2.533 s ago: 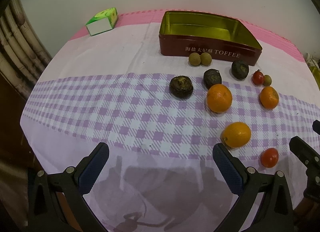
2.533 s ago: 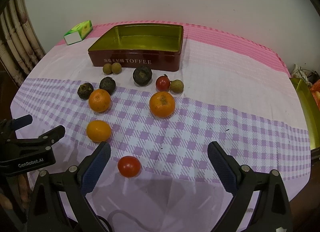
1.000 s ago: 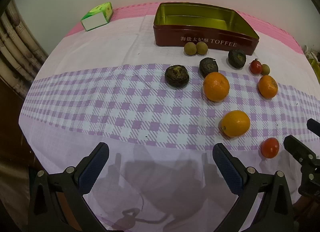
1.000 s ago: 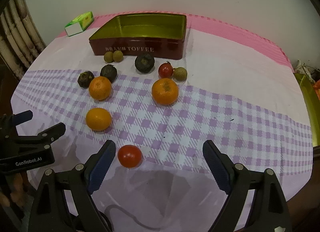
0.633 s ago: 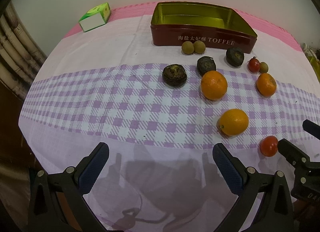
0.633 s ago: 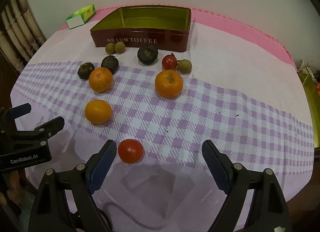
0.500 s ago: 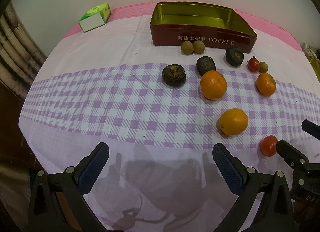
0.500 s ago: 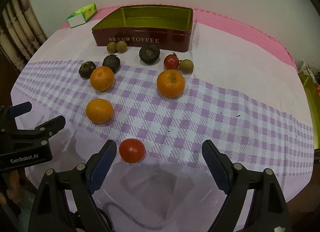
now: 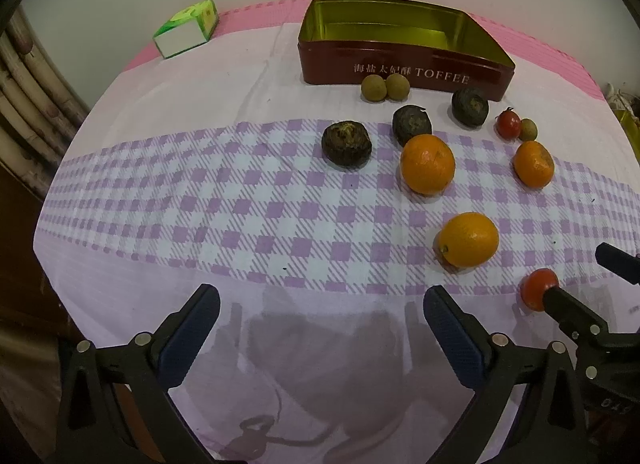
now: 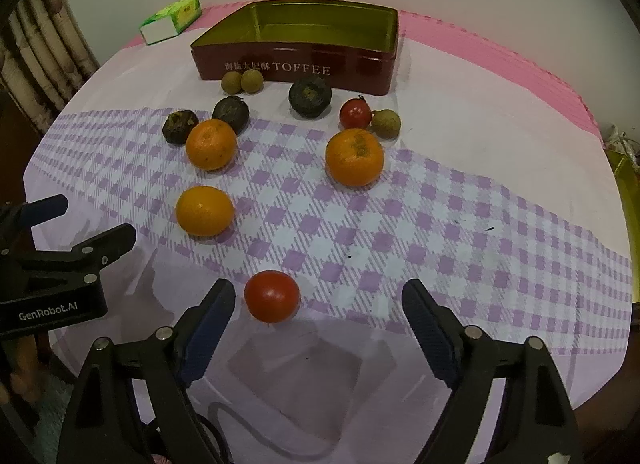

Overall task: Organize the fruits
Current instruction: 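Move both tools toward the fruits in front of the tin box, then grasp the red tomato with the right tool while the left tool grasps the orange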

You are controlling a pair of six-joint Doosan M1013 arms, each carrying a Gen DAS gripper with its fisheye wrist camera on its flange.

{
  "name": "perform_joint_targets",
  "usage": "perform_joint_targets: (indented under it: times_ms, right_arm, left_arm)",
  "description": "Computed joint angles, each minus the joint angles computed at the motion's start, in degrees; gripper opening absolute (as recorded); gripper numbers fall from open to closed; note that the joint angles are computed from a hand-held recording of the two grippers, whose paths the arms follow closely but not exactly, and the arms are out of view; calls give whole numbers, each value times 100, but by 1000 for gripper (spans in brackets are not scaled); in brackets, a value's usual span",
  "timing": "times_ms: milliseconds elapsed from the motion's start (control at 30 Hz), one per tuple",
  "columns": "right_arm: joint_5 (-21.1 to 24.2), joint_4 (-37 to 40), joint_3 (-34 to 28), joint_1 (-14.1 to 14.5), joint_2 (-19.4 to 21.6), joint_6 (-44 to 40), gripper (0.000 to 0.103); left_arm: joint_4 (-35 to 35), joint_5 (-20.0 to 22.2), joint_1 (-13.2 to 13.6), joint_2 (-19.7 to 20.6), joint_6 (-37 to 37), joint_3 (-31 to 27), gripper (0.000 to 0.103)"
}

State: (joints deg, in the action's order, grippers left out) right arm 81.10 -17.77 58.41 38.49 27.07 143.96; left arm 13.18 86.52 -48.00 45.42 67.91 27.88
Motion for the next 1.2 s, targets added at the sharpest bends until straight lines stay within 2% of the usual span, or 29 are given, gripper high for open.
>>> perform_joint_targets:
  times_ms: [133, 267, 600, 667, 1033, 1200]
  right_arm:
    - [-27, 82, 29, -9, -1, -28, 79]
    - [-85, 228, 62, -32, 1, -92, 69]
    - [-110, 389, 50, -52, 59, -244, 67]
    - [-114, 431, 32, -66, 88, -286, 62]
    - [-99, 435, -114, -66, 238, -476, 49]
    - [-125, 438, -148, -67, 259, -516, 38]
  left_arm:
    - [-61, 20, 16, 14, -3, 8, 95]
    - [-96, 28, 19, 37, 39, -15, 94]
    - [-198, 64, 44, 91, 160, -69, 92]
    - [-204, 73, 36, 98, 191, -77, 91]
    - [-288, 143, 0, 204, 330, -239, 91]
    - [-305, 125, -21, 234, 385, -268, 90]
